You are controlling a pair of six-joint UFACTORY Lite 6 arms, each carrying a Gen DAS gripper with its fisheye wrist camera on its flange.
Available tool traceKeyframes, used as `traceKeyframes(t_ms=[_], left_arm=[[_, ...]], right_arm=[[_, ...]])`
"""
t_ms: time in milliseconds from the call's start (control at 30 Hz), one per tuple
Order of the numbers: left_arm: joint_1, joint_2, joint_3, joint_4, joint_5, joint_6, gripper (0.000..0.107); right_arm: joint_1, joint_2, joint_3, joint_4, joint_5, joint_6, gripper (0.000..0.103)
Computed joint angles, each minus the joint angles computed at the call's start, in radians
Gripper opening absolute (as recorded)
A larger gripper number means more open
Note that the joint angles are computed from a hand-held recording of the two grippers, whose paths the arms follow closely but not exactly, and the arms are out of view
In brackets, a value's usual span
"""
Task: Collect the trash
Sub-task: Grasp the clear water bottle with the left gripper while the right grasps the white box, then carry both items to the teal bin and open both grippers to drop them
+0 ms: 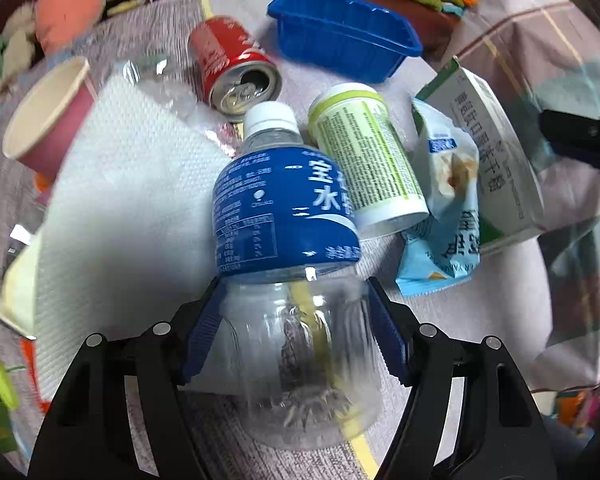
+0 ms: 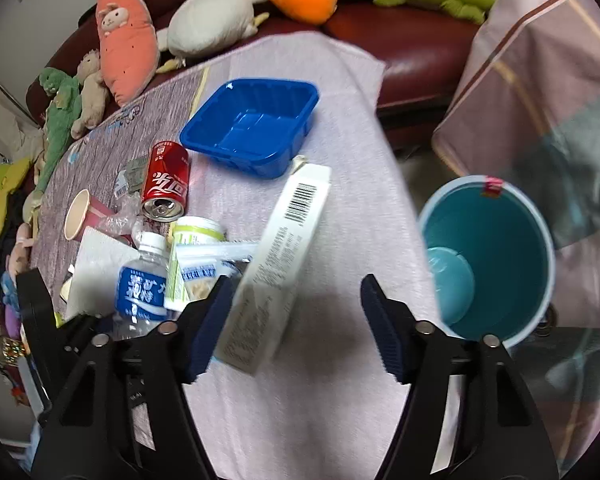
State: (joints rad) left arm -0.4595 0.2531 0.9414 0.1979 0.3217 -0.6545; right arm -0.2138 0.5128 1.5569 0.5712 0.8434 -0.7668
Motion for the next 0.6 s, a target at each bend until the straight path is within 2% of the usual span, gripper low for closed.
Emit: traceKeyframes(t_ms=[67, 167, 267, 333, 400, 500, 600], left_arm=[[0.005, -0.018, -0.025, -0.023, -0.027, 0.031, 0.068], [-0.019, -0.039, -0.057, 0.056, -0.043, -0.044, 0.067], [-0.009, -0.034, -0.059, 0.013, -0.059, 0.006, 0.068], [0.01, -0.03, -0.065, -0.069, -0.074, 0.096, 0.069], [0.014, -0.006, -0.047, -0.084, -0.077, 0.112, 0.068], [0.0, -0.035, -0.055, 0.022, -0.069, 0.002, 0.067], [0.008, -0.114, -0.089, 0.019, -0.055, -0.009, 0.067]], right_arm=[[0.033, 0.054, 0.054, -0.025, 0.006, 0.044, 0.063], [0.06, 0.122, 0.115, -0.056, 0.015, 0.098, 0.063], [0.096, 0.182, 0.153, -0.1, 0.005, 0.151, 0.062], [0.106, 0.21, 0.162, -0.102, 0.005, 0.15, 0.046], [0.105, 0.228, 0.164, -0.085, 0.005, 0.144, 0.032], [0.085, 0.211, 0.143, -0.032, 0.009, 0.106, 0.031], [0.052, 0.161, 0.115, 0.004, 0.006, 0.06, 0.031]])
